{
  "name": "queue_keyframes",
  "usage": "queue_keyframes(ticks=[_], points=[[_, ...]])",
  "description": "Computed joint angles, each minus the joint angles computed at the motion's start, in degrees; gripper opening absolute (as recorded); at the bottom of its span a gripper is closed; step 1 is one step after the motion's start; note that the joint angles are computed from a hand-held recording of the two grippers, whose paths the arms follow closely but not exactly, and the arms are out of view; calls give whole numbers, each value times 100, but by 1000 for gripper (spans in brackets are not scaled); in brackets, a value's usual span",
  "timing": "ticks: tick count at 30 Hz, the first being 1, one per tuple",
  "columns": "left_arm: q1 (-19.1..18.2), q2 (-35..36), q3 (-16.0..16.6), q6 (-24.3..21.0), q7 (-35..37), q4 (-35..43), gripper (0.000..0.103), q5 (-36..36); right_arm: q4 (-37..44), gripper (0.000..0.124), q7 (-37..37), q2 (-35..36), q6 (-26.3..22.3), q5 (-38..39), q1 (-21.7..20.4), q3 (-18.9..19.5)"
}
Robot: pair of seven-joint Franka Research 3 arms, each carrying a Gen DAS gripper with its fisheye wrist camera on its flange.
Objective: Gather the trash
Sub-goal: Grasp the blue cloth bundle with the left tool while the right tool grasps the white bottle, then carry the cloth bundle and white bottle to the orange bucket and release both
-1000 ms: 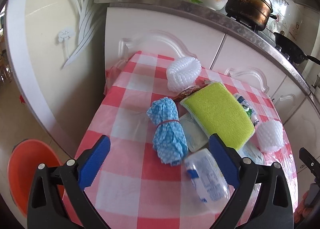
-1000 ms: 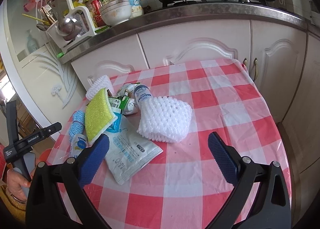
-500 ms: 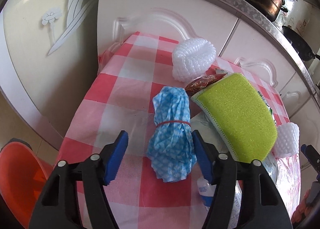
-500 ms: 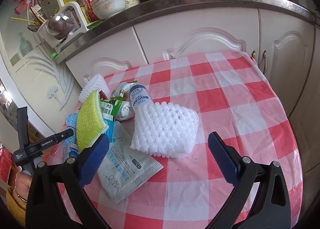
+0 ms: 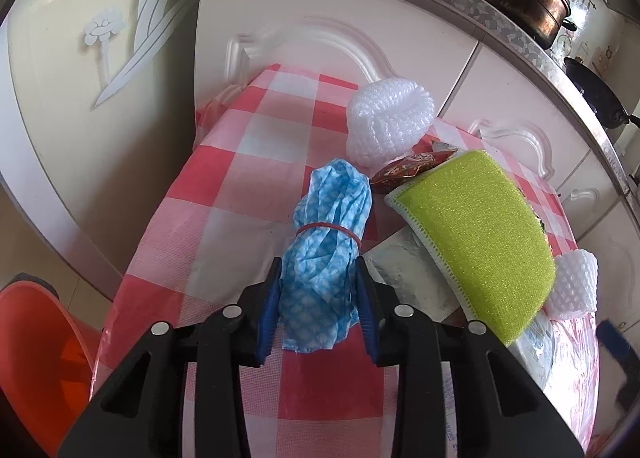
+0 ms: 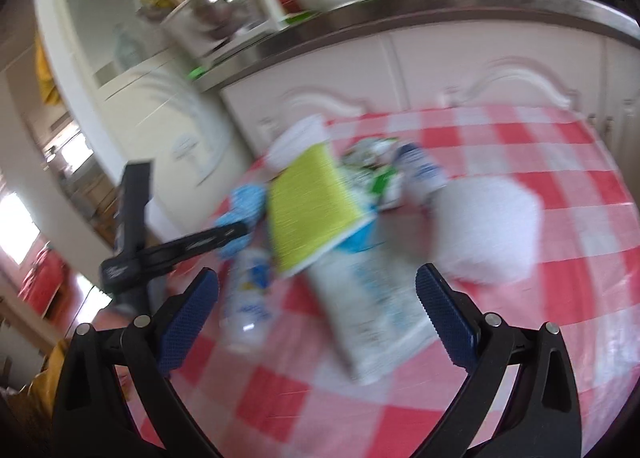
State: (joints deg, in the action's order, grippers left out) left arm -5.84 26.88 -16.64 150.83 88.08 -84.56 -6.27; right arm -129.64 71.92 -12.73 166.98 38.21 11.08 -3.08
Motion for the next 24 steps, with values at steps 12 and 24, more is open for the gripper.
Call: queue_keyframes(ticks=[12,24], points=[[253,-553,-65,432,119,-782,30,-355,562,72,65,779,-711,-249,75,333],[504,-1535,-24,937,712,-2022,30,-1195,528,44,1090,933,-607,-1666,-8,494]])
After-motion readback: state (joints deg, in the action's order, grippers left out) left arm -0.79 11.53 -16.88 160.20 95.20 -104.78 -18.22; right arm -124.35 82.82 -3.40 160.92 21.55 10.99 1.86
